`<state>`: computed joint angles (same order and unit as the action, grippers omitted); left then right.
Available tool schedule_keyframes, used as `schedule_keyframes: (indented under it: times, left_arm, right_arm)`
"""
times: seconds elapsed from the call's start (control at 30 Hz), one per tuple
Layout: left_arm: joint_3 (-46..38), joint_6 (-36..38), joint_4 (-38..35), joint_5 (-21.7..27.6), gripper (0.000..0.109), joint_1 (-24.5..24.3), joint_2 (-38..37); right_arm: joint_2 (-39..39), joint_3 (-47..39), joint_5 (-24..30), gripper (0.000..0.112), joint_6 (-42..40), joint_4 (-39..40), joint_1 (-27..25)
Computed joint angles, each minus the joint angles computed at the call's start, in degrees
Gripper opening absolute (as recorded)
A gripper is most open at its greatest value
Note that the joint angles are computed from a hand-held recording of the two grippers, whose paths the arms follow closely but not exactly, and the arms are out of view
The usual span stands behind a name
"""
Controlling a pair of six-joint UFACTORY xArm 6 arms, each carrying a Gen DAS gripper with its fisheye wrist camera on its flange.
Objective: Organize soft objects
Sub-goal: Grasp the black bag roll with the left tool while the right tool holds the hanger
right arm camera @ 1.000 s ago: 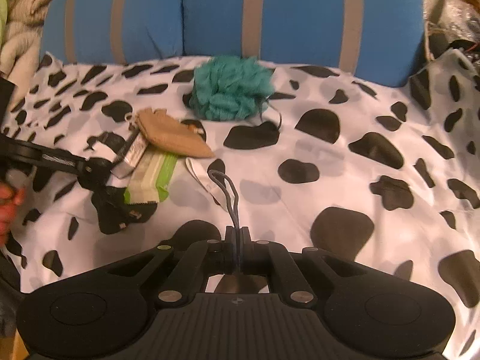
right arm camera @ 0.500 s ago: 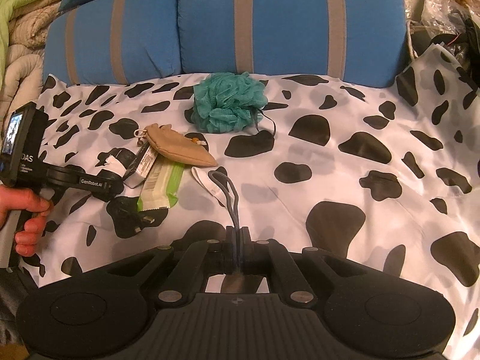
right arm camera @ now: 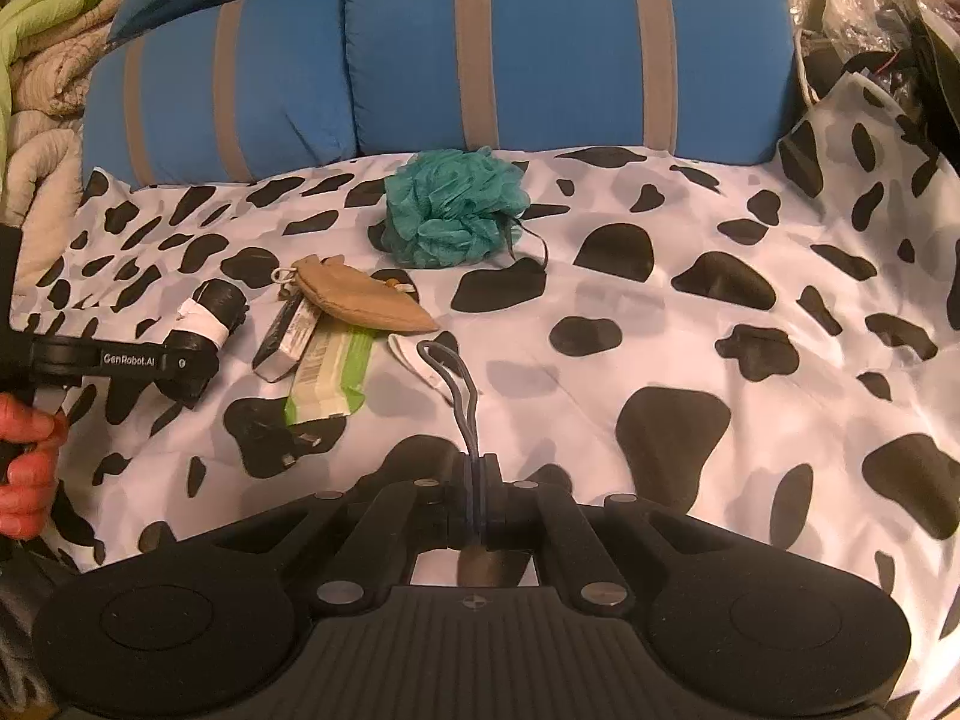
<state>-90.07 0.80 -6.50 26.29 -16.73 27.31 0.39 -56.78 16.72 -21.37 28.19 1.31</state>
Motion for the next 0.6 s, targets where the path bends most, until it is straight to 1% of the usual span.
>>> schedule_keyframes:
  times: [0.2,0.3,0.4,0.6]
  left_arm:
    - [8.0,4.2,-4.1,-3.5,0.037,-1.1,-6.2]
    - [11.7,5.0,-5.4,-4.5,0.037,-1.5,-9.2]
    - [15.2,6.9,-8.5,-5.3,0.037,-1.8,-12.3]
    - [21.6,9.8,-12.6,-6.9,0.037,-2.4,-18.0]
  right_arm:
    - [-2.2,2.3,-0.3,0.004,0.1,0.7,1.1]
    - [-3.8,3.8,-0.6,0.004,0.5,0.6,1.6]
    - [-5.6,5.8,-0.8,0.004,1.2,0.5,2.1]
    - [-9.1,9.4,-1.2,0.004,3.2,-0.6,3.4]
